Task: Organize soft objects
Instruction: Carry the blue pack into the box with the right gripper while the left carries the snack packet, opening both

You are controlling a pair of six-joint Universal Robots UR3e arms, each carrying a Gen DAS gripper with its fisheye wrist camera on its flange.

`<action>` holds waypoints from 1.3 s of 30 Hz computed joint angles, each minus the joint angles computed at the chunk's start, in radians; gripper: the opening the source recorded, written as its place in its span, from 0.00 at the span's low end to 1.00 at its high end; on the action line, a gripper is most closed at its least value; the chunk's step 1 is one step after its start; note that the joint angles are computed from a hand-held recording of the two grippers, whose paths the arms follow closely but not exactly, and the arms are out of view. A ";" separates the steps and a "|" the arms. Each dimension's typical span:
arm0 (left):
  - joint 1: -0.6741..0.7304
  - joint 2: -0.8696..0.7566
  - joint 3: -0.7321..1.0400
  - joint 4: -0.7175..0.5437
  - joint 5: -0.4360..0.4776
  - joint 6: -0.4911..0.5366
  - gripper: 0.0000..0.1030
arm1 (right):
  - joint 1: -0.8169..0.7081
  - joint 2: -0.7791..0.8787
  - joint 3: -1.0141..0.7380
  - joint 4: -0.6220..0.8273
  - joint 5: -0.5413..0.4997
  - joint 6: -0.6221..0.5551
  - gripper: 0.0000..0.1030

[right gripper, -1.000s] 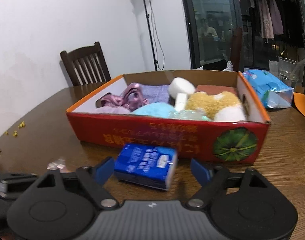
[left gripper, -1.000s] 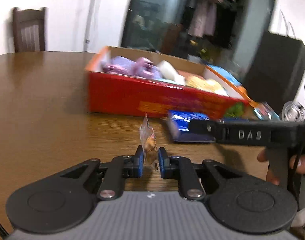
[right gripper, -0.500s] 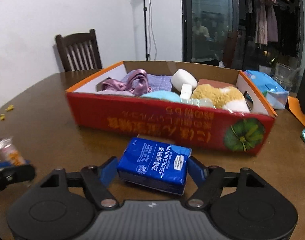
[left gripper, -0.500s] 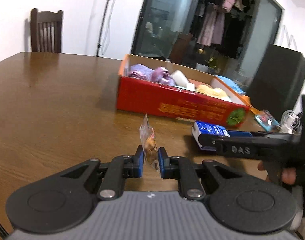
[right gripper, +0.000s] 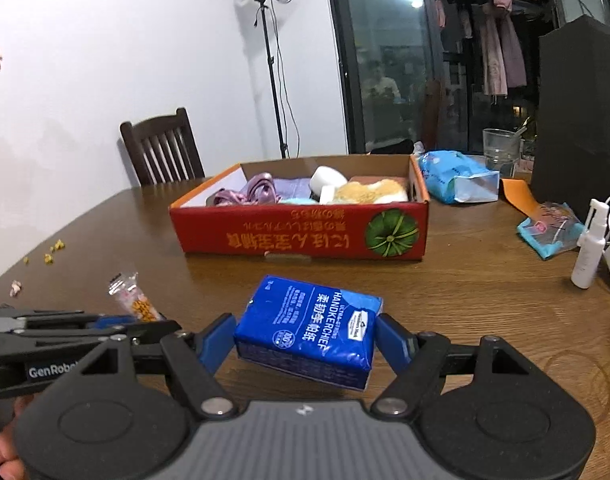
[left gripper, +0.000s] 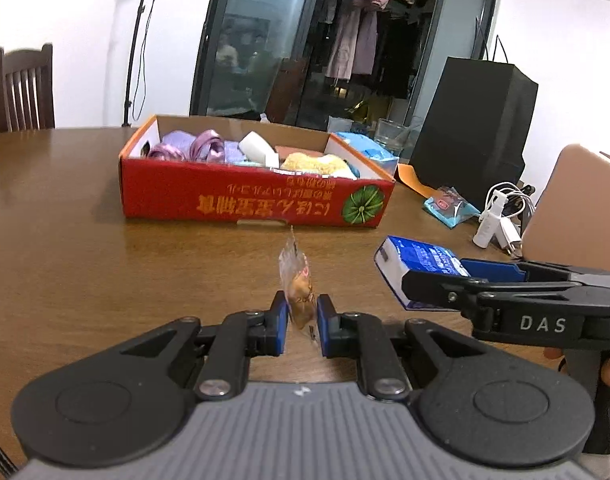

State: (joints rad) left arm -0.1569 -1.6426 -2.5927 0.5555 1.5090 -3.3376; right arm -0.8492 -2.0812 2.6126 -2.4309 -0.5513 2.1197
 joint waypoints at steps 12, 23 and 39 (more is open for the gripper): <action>0.185 -0.191 0.535 -0.236 -0.119 0.186 0.16 | 0.379 0.707 -0.571 -0.688 -0.065 0.538 0.73; 0.311 -0.666 1.356 -0.681 -0.178 0.240 0.32 | 0.715 1.395 -1.681 -0.373 -0.320 0.765 0.74; 0.345 -0.681 1.359 -0.650 -0.130 0.250 0.76 | 0.767 1.615 -2.086 -0.154 -0.419 0.787 0.83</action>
State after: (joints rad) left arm 0.1886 -2.3236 -1.2337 -0.0944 1.3788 -3.0878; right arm -0.0822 -0.4665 0.5268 -2.5850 -0.9700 2.9064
